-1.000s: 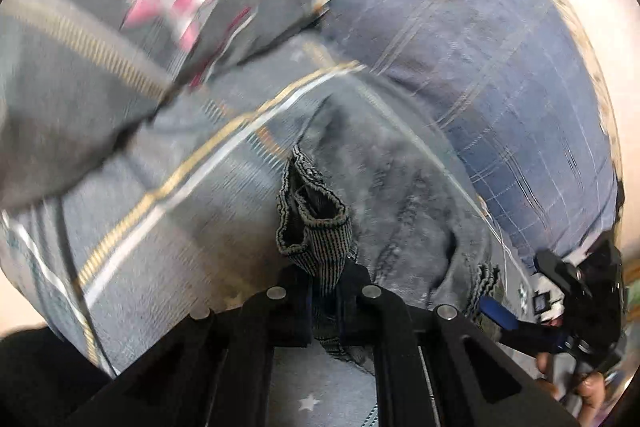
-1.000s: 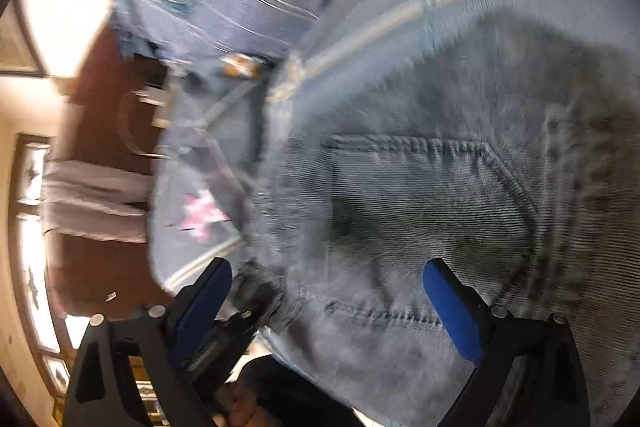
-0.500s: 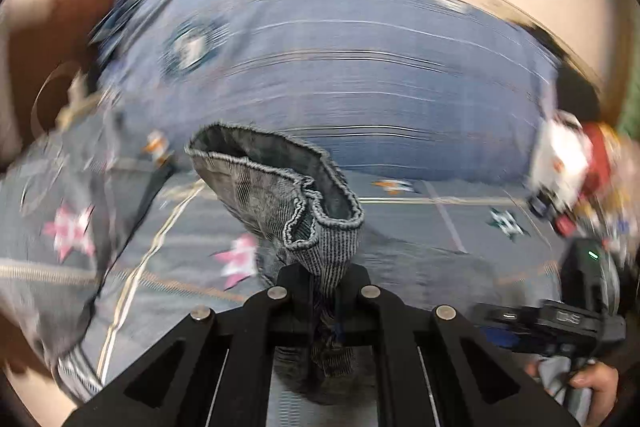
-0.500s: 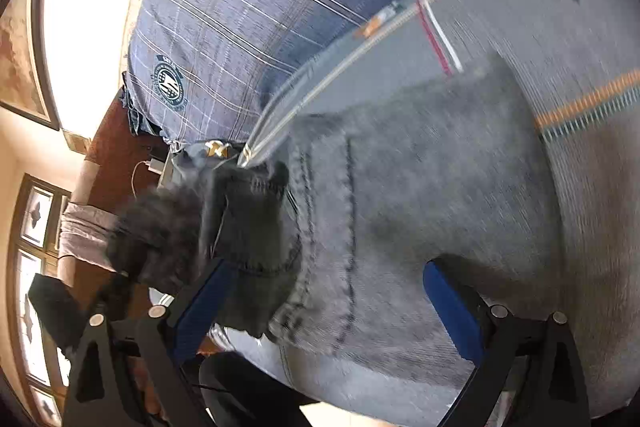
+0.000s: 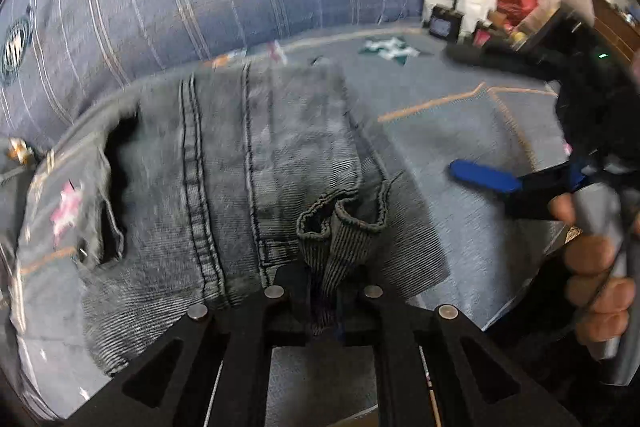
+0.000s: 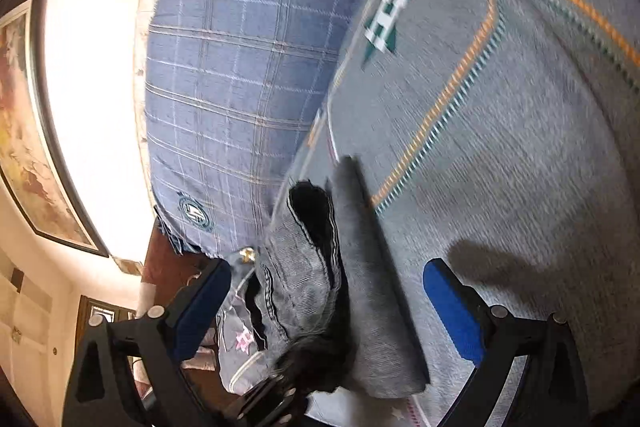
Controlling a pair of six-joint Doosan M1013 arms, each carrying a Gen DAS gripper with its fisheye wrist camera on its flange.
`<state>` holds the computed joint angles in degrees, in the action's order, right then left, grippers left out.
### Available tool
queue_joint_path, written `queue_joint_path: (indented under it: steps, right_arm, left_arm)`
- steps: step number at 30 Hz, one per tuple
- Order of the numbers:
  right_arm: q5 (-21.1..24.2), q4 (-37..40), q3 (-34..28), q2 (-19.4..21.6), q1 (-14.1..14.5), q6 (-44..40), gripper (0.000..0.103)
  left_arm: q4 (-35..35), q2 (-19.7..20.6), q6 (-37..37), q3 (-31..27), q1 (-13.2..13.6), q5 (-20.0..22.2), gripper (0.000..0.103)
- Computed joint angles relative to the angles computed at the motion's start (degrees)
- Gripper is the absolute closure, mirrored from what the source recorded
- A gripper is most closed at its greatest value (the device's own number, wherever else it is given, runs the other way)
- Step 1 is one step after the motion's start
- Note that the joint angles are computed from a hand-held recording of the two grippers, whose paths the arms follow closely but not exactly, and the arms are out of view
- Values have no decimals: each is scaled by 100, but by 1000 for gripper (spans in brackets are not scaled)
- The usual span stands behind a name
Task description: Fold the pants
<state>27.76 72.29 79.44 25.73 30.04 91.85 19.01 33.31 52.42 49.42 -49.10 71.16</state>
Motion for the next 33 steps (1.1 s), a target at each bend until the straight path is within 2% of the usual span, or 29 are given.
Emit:
queue_joint_path:
  steps: [3, 5, 7, 9, 11, 13, 14, 16, 17, 18, 21, 22, 24, 26, 27, 30, 31, 33]
  right_arm:
    - [22, -130, -93, 40, 21, -64, 5]
    - [-4, 87, -105, 52, 23, -264, 5]
    - [-62, -57, -203, 104, 75, -143, 5]
    - [-45, 8, -132, 62, 67, -249, 5]
    - [-87, -128, -108, 34, 72, -163, 5]
    - [-126, -181, -69, 18, 74, -129, 5]
    - [-142, -162, -47, 3, 70, -152, 5]
    - [-193, -161, -3, -48, 76, -250, 5]
    - [-224, -151, 6, -70, 82, -346, 5]
    - [-282, -295, 5, -95, 96, -235, 5]
    - [-299, -232, -37, -138, 113, -426, 5]
    - [-288, -165, -61, -155, 123, -556, 5]
    - [-225, -152, -135, -183, 153, -747, 5]
    - [-38, -83, -262, -183, 195, -996, 5]
    - [93, 23, -326, -167, 217, -1135, 5]
    - [630, 576, -454, -80, 279, -1589, 5]
    - [809, 723, -492, -35, 302, -1676, 5]
    - [1256, 1059, -573, 112, 358, -1733, 5]
  left_arm:
    - [29, -97, -108, 14, -11, -188, 94]
    - [-10, -236, -439, 158, 25, -523, 94]
    - [-56, -410, -750, 410, 46, -907, 94]
    - [-61, -446, -862, 490, 26, -1026, 94]
    - [-261, -240, -591, 272, 28, -742, 94]
    - [-283, 74, -127, -41, 17, -190, 92]
    - [-242, 133, -43, -79, -8, -55, 89]
    - [-190, 42, 124, 24, -69, -233, 74]
    - [-381, -23, 232, 82, -51, -375, 54]
    - [-573, -84, 354, 130, -29, -495, 43]
    - [-553, -366, 460, 378, -53, -785, 43]
    - [-562, -584, 398, 634, -50, -1017, 43]
    - [-482, -1004, 87, 1163, -13, -1483, 40]
    - [-173, -1308, -413, 1543, 34, -1710, 37]
    - [219, -1510, -961, 1811, 65, -1768, 33]
    - [884, -1692, -1949, 2078, 167, -1498, 30]
    - [815, -1746, -2231, 2175, 274, -1421, 30]
    - [674, -1801, -2558, 2307, 407, -1540, 30]
